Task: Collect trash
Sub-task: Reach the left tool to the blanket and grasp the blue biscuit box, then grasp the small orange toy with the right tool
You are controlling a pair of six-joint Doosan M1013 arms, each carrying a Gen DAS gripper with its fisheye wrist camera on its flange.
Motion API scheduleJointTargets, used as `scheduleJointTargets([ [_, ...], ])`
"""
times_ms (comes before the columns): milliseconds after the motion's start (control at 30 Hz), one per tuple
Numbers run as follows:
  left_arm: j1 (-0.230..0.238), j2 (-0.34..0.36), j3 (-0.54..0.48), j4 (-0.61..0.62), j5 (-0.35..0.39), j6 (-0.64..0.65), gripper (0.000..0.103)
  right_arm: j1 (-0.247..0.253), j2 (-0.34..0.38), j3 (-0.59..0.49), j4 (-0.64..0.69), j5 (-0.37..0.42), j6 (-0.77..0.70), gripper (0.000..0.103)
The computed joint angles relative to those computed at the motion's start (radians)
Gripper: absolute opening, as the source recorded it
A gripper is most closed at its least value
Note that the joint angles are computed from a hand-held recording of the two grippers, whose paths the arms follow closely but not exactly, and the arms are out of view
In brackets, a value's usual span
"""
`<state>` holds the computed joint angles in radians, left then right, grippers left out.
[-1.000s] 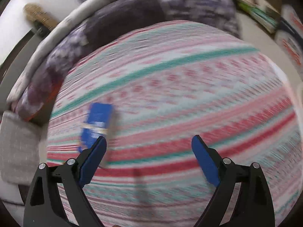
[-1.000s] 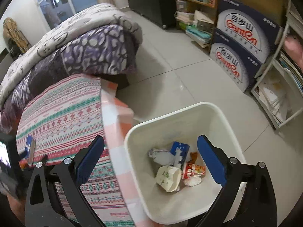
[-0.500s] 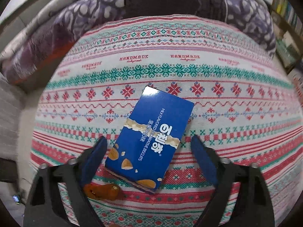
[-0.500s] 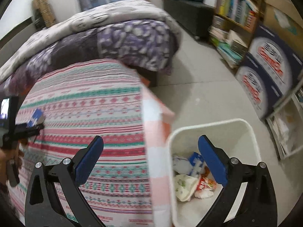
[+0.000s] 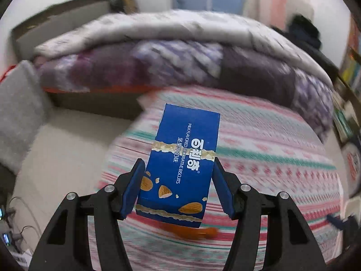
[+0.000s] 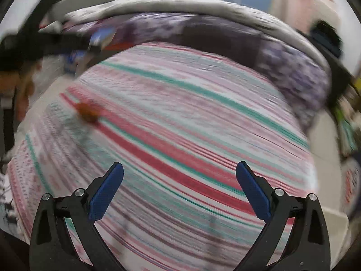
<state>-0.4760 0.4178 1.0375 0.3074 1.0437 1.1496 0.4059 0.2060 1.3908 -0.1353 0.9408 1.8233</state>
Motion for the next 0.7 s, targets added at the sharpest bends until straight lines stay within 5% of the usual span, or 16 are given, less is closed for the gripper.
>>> scheduleJointTargets([
  [133,0.02,-0.039,0.037,0.092,-0.014,-0.061,0.059,0.047,0.095,-0.107,0.052,0.037,-0.122,0.081],
  [467,0.095,-0.063,0.099,0.025,0.006,-0.124,0.059,0.108,0.216,-0.256,0.034,0.101,-0.164,0.078],
  [567,0.112,-0.074,0.115,-0.008,-0.001,-0.129,0.059,0.109,0.241,-0.286,0.037,0.148,-0.156,0.049],
  [633,0.114,-0.077,0.12,-0.011,-0.002,-0.135,0.059,0.101,0.24,-0.29,0.072,0.151,-0.146,0.014],
  [700,0.114,-0.083,0.126,-0.005,-0.005,-0.142,0.059,0.101,0.235,-0.288,0.068,0.153,-0.109,0.014],
])
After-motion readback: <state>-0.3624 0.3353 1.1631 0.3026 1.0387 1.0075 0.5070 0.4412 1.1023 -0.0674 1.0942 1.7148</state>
